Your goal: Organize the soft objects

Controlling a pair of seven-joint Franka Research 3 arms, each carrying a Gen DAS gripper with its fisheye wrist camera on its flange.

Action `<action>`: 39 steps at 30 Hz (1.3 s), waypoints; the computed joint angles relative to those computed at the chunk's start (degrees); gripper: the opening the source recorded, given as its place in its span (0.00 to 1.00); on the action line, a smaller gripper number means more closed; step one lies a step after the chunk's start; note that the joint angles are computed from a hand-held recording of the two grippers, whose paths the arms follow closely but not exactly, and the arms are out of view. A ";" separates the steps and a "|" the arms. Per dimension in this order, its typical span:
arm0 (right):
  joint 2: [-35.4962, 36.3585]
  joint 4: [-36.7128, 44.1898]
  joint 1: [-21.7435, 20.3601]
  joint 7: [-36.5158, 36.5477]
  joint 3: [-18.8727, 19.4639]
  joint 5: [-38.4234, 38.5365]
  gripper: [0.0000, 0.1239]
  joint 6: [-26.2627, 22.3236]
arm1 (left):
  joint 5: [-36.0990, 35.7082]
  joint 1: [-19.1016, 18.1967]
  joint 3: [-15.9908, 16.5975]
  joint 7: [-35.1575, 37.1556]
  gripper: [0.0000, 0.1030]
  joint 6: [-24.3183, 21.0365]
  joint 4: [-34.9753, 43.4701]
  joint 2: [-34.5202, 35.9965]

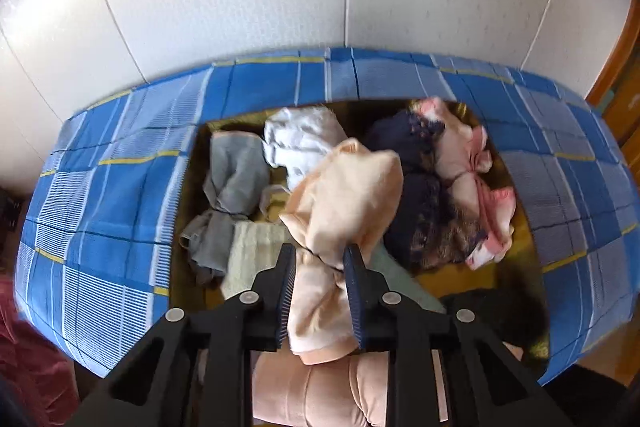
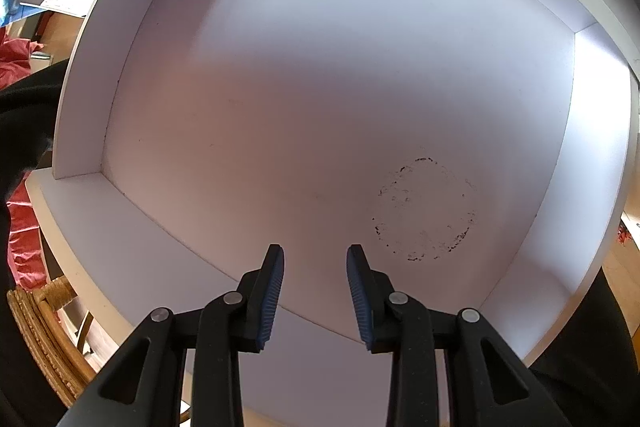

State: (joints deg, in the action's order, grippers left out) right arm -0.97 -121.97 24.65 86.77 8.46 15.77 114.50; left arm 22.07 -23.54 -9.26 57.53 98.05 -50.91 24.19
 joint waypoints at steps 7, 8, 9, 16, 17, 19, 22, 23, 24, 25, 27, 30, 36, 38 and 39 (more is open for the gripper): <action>-0.64 -0.35 0.15 -0.05 0.11 0.02 0.26 0.25 | 2.71 -0.80 0.56 -0.38 0.35 1.51 -3.49 0.68; -0.79 -0.37 0.15 -0.02 0.11 0.03 0.26 0.23 | 2.79 -0.66 0.31 0.19 0.37 2.29 -4.80 -0.13; -0.94 -0.38 0.16 -0.06 0.12 0.09 0.26 0.20 | 2.24 -0.17 -0.06 0.34 0.44 3.72 -6.81 -1.48; -2.45 -1.08 0.61 -1.81 0.47 0.96 0.27 -0.66 | 3.17 3.74 -2.34 -5.93 0.84 21.10 -30.67 -18.92; -3.02 -1.31 0.82 -2.50 0.63 1.04 0.27 -0.90 | 3.95 4.10 -2.87 -5.51 0.85 22.62 -33.57 -21.19; -4.41 -1.89 1.26 -3.72 0.94 1.23 0.27 -1.03 | 6.69 4.52 -4.04 -6.22 0.93 23.93 -38.62 -25.42; -6.53 -2.48 1.90 -4.90 1.40 1.47 0.27 -0.59 | 8.57 5.35 -5.71 -8.19 1.00 27.22 -47.76 -32.73; -7.24 -2.82 2.04 -4.90 1.46 1.79 0.27 -0.27 | 8.37 5.62 -6.14 -8.85 1.00 28.15 -50.61 -35.05; -7.99 -3.22 2.13 -4.82 1.46 2.40 0.27 0.13 | 7.74 5.81 -6.50 -9.48 1.00 28.93 -53.40 -37.40; -8.63 -3.60 2.15 -4.51 1.45 2.81 0.27 0.52 | 7.08 6.04 -6.89 -10.61 1.00 29.46 -56.21 -39.68; -10.01 -4.28 2.17 -3.71 1.63 2.69 0.27 1.57 | 5.23 6.39 -7.65 -12.69 1.00 29.06 -59.77 -42.55; -12.68 -5.58 2.17 -2.73 2.29 0.51 0.28 4.37 | 2.22 6.51 -8.73 -16.72 1.00 27.84 -63.82 -45.53; -20.61 -8.69 2.24 -0.06 3.71 -1.78 0.34 12.13 | 0.08 6.12 -10.84 -25.61 1.00 26.63 -69.69 -51.63; -23.61 -9.49 1.25 3.40 4.89 -4.23 0.37 15.18 | 0.60 6.18 -12.34 -28.19 1.00 23.76 -70.02 -52.81; -24.15 -9.09 0.50 5.86 5.91 -5.98 0.40 16.34 | 0.97 6.19 -12.90 -29.18 1.00 22.40 -69.86 -52.98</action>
